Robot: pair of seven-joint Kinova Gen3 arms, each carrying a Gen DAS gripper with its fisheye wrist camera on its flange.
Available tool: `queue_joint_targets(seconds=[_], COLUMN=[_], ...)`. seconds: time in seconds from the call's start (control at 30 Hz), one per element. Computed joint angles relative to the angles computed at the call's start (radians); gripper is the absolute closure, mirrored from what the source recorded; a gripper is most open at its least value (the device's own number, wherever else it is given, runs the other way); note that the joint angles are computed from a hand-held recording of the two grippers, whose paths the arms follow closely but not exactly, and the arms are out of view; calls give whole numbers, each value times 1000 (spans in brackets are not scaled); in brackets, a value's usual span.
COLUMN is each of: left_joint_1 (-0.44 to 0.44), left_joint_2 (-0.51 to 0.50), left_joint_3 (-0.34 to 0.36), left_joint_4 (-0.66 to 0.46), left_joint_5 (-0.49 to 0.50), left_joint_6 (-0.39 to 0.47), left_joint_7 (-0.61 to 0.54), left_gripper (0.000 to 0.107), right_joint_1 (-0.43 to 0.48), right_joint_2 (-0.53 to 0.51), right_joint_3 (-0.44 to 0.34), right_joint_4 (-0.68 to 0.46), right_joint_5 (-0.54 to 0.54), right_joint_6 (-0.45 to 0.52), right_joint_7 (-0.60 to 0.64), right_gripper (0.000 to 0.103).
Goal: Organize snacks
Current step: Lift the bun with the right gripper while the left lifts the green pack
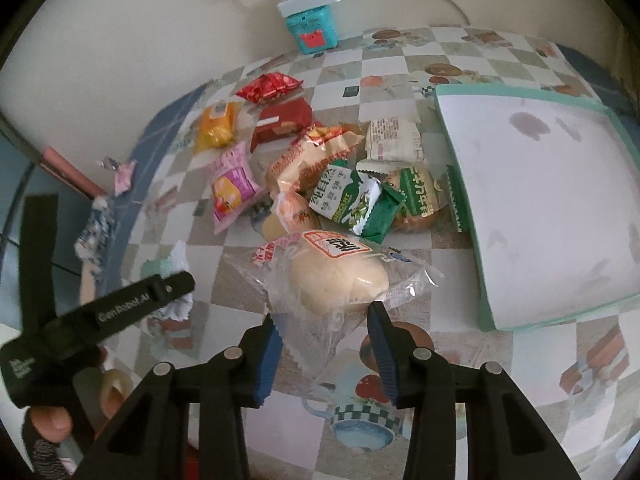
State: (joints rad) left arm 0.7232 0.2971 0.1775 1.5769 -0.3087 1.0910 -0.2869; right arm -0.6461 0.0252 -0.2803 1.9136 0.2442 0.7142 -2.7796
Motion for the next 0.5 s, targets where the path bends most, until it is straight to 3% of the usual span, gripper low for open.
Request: queue_joint_targets(seconds=[0.33, 0.5], left_joint_1=[10, 10], left_joint_2=[-21, -1], left_joint_3=[7, 10], left_joint_4=[-3, -24], left_joint_5=[-31, -20], left_joint_6=[3, 16], left_joint_7=[10, -15], left_gripper=[44, 44], right_joint_1=[8, 18], right_joint_2=[-55, -33], right_joint_3=[-36, -19], right_joint_4=[26, 25], right_joint_5=[88, 26], right_joint_6=[-20, -24], right_joint_7=[-95, -30], right_gripper=[62, 63])
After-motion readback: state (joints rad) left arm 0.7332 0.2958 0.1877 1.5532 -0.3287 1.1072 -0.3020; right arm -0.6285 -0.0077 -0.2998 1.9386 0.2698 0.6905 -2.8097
